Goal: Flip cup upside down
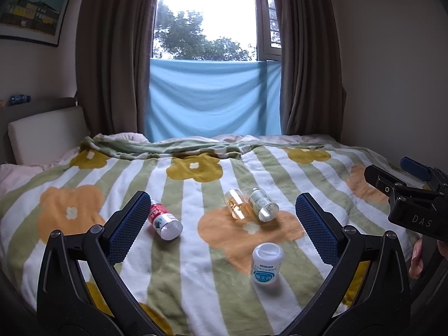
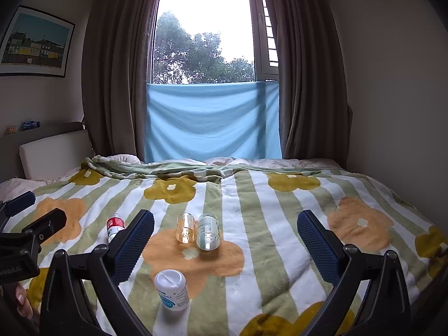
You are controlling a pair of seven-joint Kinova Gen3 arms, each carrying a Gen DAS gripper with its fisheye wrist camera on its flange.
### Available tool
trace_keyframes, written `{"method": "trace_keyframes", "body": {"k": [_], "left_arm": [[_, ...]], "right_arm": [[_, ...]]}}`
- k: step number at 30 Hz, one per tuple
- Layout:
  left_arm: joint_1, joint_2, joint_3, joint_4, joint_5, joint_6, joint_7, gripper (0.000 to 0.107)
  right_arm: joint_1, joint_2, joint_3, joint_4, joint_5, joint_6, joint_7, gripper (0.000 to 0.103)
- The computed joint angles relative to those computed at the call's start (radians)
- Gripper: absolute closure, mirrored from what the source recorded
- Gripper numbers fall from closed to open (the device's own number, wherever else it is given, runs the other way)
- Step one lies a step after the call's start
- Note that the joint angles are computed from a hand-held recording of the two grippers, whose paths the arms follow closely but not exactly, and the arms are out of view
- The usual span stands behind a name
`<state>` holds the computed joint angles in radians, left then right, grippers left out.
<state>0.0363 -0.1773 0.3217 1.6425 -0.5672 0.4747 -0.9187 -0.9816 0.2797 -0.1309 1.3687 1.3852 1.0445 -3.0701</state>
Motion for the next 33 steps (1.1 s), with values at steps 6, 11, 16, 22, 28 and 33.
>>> {"method": "trace_keyframes", "body": {"k": [6, 11, 16, 22, 28, 33], "left_arm": [[-0.009, 0.000, 0.010, 0.004, -0.016, -0.008, 0.018, 0.005], [-0.010, 0.001, 0.012, 0.007, -0.026, -0.010, 0.028, 0.005], [-0.017, 0.003, 0.024, 0.009, -0.049, -0.006, 0.048, 0.005], [-0.015, 0.003, 0.034, 0.014, -0.100, -0.007, 0.085, 0.005], [-0.041, -0.007, 0.057, 0.028, -0.143, -0.016, 0.123, 0.005], [-0.093, -0.032, 0.091, 0.063, -0.200, -0.063, 0.206, 0.005]], "right_arm": [[0.000, -0.001, -0.001, 0.001, 0.002, -0.001, -0.001, 0.001], [0.003, -0.002, -0.001, 0.001, -0.001, -0.003, 0.000, 0.001], [-0.004, 0.005, 0.000, -0.002, -0.003, 0.010, 0.004, 0.001], [-0.004, 0.006, 0.002, 0.004, 0.001, 0.006, -0.007, 0.001], [-0.002, 0.007, 0.003, 0.002, -0.007, 0.001, -0.008, 0.001], [-0.001, 0.006, 0.004, 0.003, -0.007, -0.001, -0.005, 0.001]]}}
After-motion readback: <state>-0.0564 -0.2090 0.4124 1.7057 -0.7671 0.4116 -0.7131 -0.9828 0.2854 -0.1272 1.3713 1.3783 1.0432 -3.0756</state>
